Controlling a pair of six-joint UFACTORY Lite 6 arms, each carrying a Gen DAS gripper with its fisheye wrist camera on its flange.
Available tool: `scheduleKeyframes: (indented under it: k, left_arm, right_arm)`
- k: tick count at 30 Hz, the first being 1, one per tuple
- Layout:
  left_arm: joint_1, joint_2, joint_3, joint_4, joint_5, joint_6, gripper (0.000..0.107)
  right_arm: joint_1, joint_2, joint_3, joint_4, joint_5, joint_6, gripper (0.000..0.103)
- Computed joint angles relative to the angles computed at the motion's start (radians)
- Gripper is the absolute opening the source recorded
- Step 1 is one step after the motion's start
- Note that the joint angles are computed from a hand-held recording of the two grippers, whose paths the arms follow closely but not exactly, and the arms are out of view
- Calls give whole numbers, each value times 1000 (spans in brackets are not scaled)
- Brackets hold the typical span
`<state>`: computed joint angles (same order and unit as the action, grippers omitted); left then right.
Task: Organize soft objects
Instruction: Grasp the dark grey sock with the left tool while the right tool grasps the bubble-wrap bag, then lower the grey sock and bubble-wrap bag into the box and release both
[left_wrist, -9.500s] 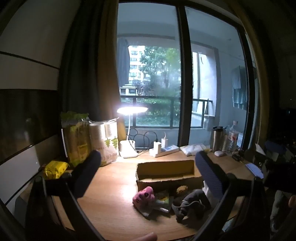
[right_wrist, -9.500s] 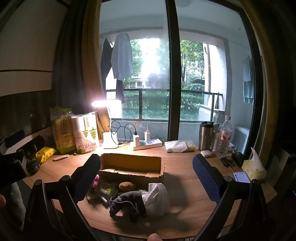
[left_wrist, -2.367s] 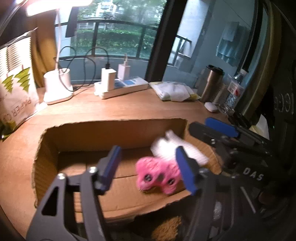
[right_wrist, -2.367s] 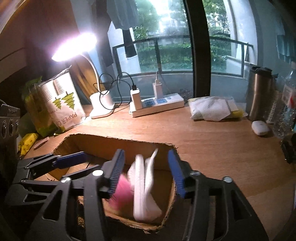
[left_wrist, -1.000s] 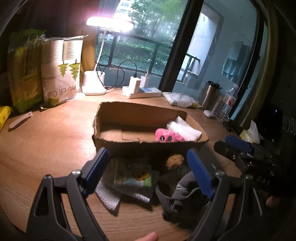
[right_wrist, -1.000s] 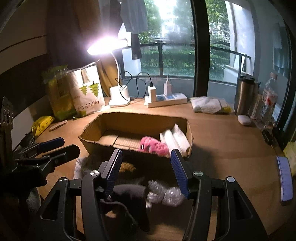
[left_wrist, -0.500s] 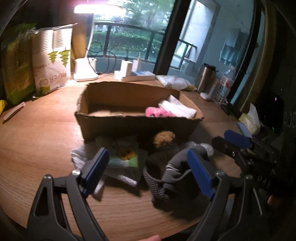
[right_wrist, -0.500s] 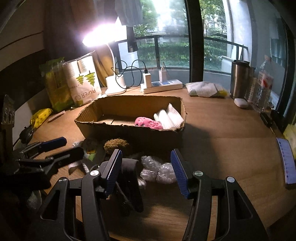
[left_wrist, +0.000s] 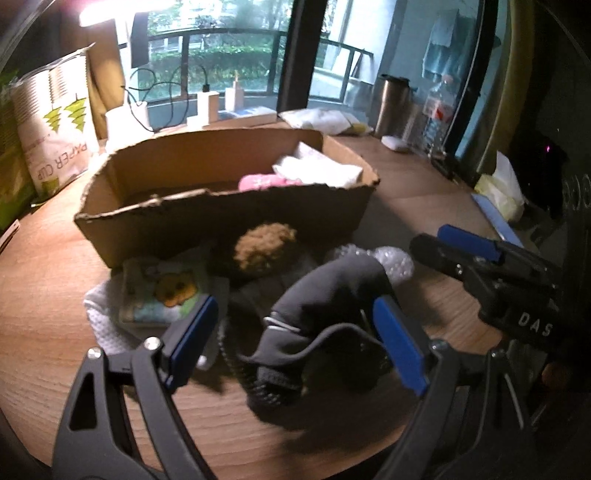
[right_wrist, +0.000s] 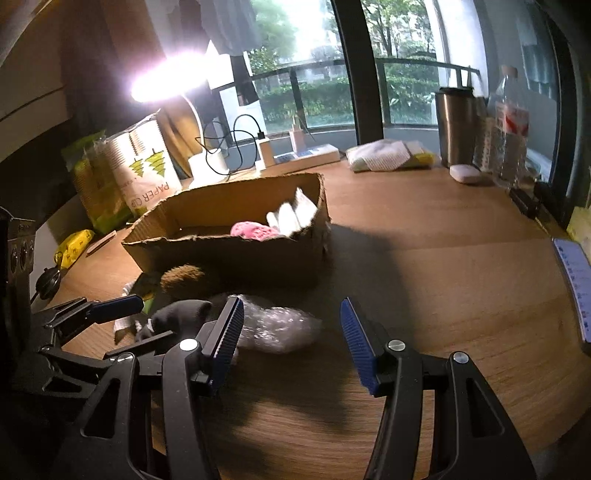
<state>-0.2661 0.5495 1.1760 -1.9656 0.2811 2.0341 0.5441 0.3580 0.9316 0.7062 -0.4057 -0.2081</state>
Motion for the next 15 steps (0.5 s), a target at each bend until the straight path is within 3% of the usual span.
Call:
scheduleKeyframes:
  k: [2,4,7,11,15]
  left_arm:
    - [-12,20,18,22,-14,-18,84]
    - [-20,40,39,89,-22,-80,70]
    - [-18,65,64,203,-14,-190,64]
    - [-19,60,62,223,-6,-192,46]
    - [-7,46,47,206,18,-160,35]
  right_arm:
    - [-13,13,4,-52,4,47,58]
    - [-29,30,16,-116,14,105,58]
    - [-39,59,41,-180,26,155,58]
    - [-49,109,91,-249,53,220,58]
    - [-54,153,133,-291,84,259,58]
